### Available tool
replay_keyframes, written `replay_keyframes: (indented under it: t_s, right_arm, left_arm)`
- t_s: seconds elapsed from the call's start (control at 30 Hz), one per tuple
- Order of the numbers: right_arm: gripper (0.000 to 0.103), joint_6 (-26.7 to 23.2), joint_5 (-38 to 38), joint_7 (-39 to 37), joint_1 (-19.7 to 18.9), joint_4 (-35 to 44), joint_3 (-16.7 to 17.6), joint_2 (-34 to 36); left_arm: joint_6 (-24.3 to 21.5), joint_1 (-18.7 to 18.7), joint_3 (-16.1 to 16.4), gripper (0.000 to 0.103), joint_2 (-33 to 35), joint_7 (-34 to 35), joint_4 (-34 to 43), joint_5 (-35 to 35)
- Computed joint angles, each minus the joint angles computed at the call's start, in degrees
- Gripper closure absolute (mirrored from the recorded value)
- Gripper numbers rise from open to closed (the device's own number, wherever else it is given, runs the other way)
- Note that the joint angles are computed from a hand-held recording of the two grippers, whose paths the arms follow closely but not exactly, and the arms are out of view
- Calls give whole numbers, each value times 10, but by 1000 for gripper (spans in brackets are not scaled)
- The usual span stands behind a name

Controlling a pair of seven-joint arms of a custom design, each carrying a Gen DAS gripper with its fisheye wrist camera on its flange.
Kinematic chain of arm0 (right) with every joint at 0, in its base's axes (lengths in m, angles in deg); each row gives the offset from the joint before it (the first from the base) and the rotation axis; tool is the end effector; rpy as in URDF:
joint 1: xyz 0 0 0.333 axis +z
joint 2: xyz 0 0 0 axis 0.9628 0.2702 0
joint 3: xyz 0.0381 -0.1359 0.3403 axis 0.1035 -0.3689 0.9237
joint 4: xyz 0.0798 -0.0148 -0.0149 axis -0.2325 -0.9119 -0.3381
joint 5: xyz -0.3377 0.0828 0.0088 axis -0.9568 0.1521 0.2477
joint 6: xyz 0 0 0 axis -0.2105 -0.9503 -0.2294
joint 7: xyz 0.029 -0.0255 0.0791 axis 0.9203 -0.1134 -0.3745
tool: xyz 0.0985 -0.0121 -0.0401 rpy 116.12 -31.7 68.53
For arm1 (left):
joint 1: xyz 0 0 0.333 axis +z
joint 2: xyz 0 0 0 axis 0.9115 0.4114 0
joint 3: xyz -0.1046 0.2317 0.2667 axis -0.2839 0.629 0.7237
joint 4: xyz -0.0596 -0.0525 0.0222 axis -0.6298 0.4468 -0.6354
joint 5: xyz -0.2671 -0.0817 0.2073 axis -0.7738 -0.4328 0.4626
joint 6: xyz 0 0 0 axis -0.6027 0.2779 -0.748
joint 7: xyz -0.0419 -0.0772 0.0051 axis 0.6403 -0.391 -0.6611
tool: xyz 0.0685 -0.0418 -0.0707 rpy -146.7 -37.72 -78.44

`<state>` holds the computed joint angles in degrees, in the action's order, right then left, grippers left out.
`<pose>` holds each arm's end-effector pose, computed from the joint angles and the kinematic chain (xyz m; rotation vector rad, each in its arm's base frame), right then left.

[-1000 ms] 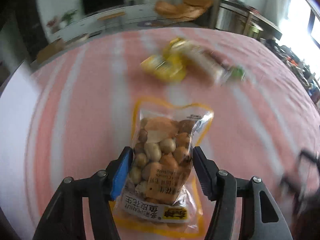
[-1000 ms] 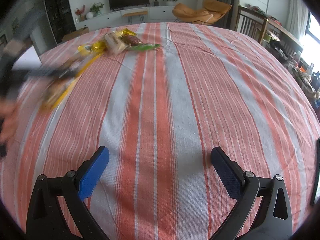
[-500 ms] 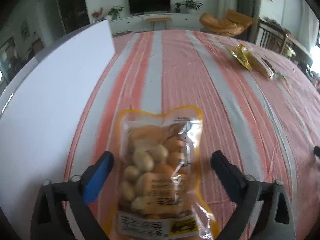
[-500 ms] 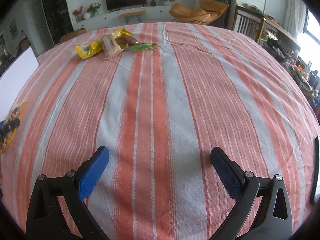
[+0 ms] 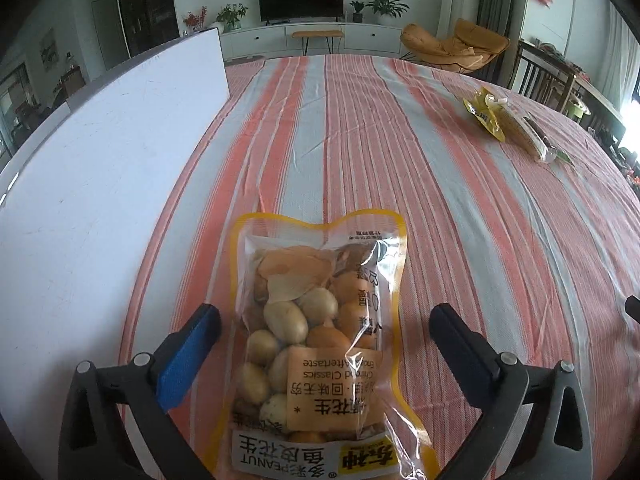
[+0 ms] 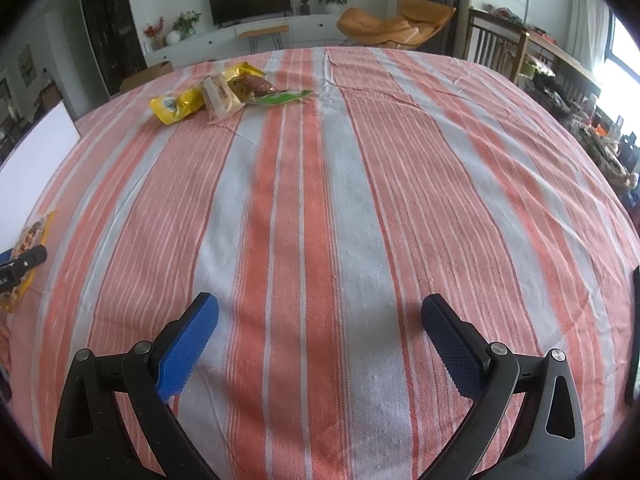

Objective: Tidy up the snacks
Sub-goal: 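Hold the peanut bag raised in the left tool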

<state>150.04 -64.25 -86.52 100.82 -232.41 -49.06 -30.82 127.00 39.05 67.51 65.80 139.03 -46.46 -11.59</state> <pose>0.3128 0.2629 0.4081 -1.3675 2.2894 -0.7396 0.5573 -0.2748 0.3907 -1.4565 2.2969 -0.7425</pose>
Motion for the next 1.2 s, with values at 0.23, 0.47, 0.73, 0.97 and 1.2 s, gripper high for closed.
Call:
replay_keyframes:
  t_s: [0.23,0.47,0.73,0.97,1.2]
  right_arm:
    - [0,0,0,1,0,0,0,0]
    - [0,-1,2,0,1,0,0,-1]
    - [0,-5,7,-7,1,2,0,1]
    - [0,-8,11,-12,2,4,0,2]
    - [0,-9,14,-16,2,5,-1,3]
  left_arm:
    - [0,0,0,0,0,0,1,0]
    - [1,0,0,0,-1,0,-1,-1]
    - [1,-1,0,0,0,0,0,-1]
    - [1,0,0,0,-2,1,-2,-1]
    - [2,0,0,0,-1,1,-2,-2]
